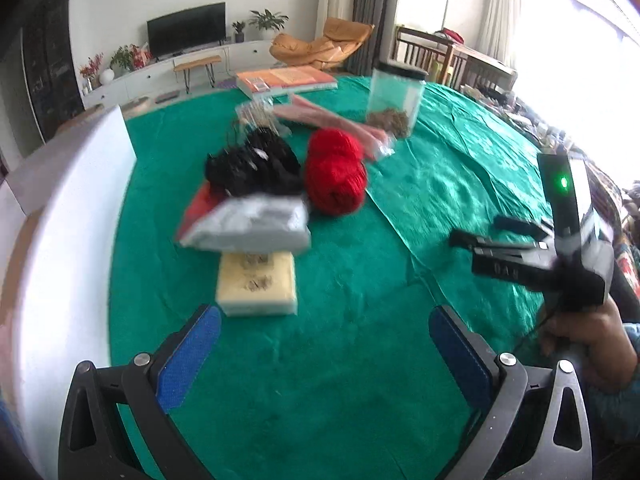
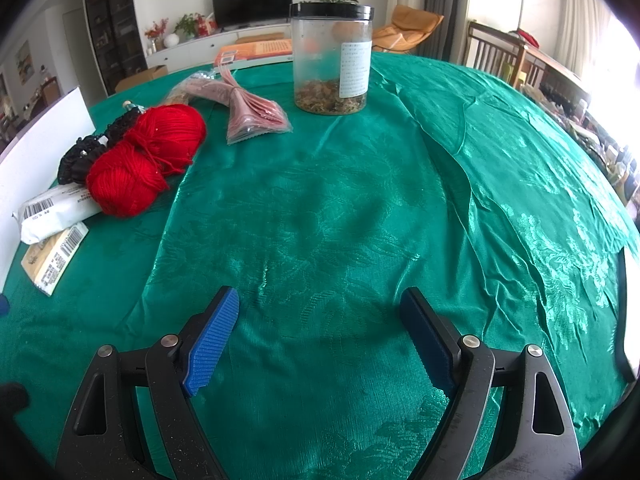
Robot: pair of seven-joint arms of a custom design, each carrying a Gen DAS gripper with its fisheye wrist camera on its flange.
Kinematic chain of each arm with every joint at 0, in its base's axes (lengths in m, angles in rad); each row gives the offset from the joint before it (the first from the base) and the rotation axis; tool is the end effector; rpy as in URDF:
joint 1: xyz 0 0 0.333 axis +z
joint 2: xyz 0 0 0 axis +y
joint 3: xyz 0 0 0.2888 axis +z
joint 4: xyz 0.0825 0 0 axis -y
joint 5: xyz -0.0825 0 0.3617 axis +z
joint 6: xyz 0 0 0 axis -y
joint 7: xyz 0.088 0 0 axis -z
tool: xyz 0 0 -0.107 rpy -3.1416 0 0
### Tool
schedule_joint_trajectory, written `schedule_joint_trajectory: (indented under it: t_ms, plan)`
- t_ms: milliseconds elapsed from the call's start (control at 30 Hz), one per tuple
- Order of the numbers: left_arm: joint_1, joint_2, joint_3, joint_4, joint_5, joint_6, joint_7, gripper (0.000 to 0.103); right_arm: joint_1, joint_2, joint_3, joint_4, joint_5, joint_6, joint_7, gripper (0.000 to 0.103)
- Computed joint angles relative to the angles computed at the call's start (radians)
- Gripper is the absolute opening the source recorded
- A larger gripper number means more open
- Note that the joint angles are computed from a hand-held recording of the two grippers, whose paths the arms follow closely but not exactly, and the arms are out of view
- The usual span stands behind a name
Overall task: Organize soft objects
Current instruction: 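Lower left tool onto white barcode packet while right tool approaches red yarn ball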
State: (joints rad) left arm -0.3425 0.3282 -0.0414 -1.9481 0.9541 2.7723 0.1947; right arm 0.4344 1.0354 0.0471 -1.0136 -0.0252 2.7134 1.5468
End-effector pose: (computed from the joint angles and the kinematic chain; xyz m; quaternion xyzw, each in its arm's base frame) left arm 0.5590 -0.2624 0.3425 -0.7213 0.6028 -0.2440 0.2383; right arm 0.7026 0.3498 0.2866 -0.8099 0.4872 -0.1668 0.2808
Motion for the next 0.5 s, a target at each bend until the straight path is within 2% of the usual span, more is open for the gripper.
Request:
schedule_joint_trajectory:
  t_ms: [33, 100, 167, 233, 367, 500]
  plan:
    - [0.009, 0.005, -0.004, 0.027, -0.023, -0.026, 0.04, 0.103, 0.0, 0.0, 0.0, 0.0, 0.0, 0.0, 0.0, 0.085]
    - [0.052, 0.054, -0.044, 0.12, -0.152, -0.096, 0.232, 0.103, 0.0, 0.0, 0.0, 0.0, 0.0, 0.0, 0.0, 0.085]
    - [0.071, 0.146, -0.072, 0.267, -0.282, -0.231, 0.438, 0.103, 0.0, 0.0, 0.0, 0.0, 0.0, 0.0, 0.0, 0.085]
    - [0.08, 0.238, -0.077, 0.399, -0.368, -0.327, 0.571, 0.103, 0.0, 0.0, 0.0, 0.0, 0.0, 0.0, 0.0, 0.085]
    - [0.128, 0.385, -0.103, 0.6, -0.581, -0.466, 0.741, 0.102, 0.0, -0.001, 0.0, -0.001, 0.001, 0.0, -0.001, 0.085]
    - [0.098, 0.447, -0.067, 0.699, -0.64, -0.542, 0.805, 0.093, 0.0, -0.001, 0.0, -0.001, 0.001, 0.0, -0.001, 0.086]
